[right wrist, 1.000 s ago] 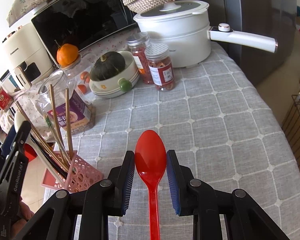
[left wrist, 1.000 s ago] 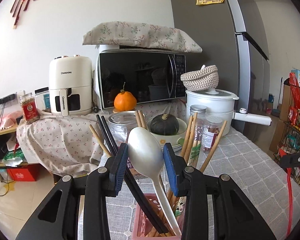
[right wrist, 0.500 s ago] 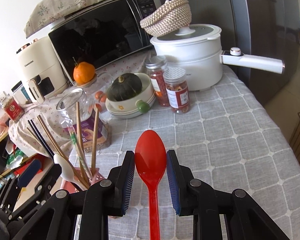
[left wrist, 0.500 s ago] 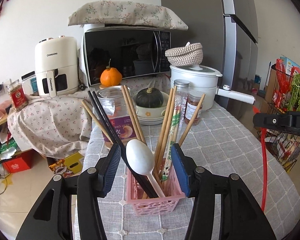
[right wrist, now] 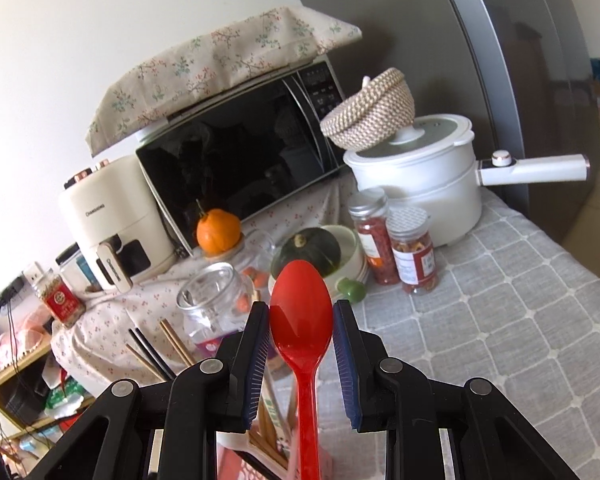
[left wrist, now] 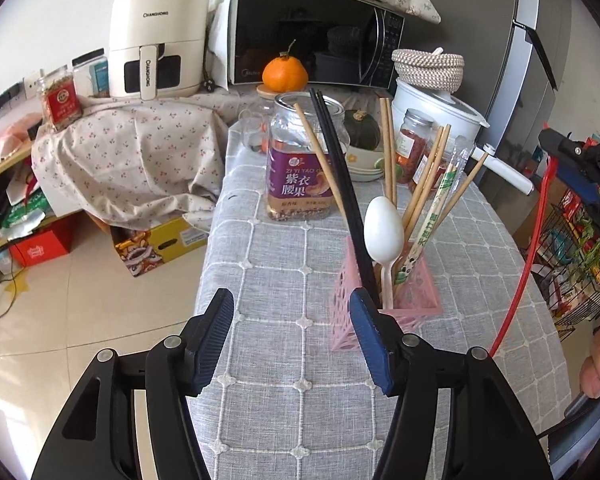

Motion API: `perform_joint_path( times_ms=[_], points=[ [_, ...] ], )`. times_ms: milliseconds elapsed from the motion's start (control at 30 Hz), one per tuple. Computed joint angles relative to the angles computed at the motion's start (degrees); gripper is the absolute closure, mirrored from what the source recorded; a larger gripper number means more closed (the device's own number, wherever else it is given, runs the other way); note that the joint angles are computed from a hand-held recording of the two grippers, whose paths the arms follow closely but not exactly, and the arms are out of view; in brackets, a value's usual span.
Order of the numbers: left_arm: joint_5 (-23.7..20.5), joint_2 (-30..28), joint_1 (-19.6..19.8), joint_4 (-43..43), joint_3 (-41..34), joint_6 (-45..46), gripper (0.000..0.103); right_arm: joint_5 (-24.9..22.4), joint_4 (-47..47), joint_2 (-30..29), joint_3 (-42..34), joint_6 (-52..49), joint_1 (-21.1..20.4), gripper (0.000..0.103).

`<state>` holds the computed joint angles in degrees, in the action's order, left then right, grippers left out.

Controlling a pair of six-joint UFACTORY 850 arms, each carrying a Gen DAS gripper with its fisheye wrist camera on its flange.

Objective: Organize utensils
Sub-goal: 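Drop the white spoon into the pink holder with the left tool while the right tool lifts the red spoon, then lower the red spoon into the pink holder and open the right tool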

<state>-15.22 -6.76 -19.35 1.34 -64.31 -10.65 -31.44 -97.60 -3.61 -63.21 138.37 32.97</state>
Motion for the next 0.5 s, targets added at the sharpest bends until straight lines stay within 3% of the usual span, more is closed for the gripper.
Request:
perform_joint_path(
  times_ms=[200, 500],
  points=[
    [-3.3, -1.0, 1.6, -5.4, -0.5, 6.6, 0.040, -7.5, -5.9, -3.9, -3.1, 8.1, 2.6, 0.074],
    [-5.9, -2.1, 2.6, -9.7, -1.4, 11.6, 0.040, -16.7, -4.1, -9.0, -6.7, 11.7, 4.0, 0.074]
  ],
)
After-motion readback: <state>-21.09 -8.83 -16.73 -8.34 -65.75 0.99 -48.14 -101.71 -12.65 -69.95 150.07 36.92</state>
